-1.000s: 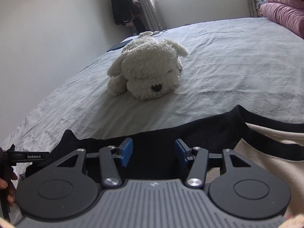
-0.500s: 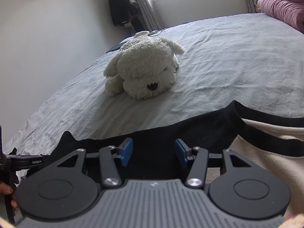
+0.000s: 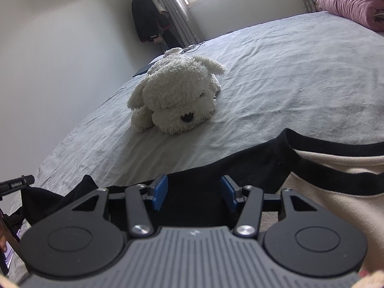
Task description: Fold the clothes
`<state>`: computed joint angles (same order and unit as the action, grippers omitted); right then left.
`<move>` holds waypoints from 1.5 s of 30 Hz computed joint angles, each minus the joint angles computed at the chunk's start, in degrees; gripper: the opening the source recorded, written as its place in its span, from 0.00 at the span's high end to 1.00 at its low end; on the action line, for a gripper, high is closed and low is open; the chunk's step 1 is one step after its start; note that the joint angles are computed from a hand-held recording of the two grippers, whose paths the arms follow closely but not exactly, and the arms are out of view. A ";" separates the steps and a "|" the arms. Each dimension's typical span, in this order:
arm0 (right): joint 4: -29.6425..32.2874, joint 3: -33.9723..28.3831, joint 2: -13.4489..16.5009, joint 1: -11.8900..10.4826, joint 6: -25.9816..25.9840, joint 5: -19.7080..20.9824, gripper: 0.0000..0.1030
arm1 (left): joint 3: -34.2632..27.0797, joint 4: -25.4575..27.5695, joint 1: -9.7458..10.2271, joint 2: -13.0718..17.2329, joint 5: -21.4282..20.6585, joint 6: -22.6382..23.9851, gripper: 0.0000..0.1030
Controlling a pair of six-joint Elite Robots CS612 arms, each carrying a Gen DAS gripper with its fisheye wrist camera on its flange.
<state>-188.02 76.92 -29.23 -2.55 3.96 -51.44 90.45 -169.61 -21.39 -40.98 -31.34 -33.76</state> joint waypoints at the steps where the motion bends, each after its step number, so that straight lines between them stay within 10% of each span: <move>1: 0.00 0.00 0.00 0.00 0.00 0.00 0.48 | -0.04 0.78 0.10 -0.29 0.89 -0.41 0.92; 8: 0.18 0.06 -0.06 0.03 -0.26 -0.02 0.48 | -1.07 15.19 1.51 -1.99 4.73 -11.55 0.92; 45: 1.11 -0.01 0.03 0.05 -0.99 0.00 0.48 | -4.18 32.62 3.79 -3.83 4.21 -15.25 0.85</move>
<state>-186.91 76.91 -29.20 -2.50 2.97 -51.45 86.27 -136.99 -17.61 -44.81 -27.13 -49.01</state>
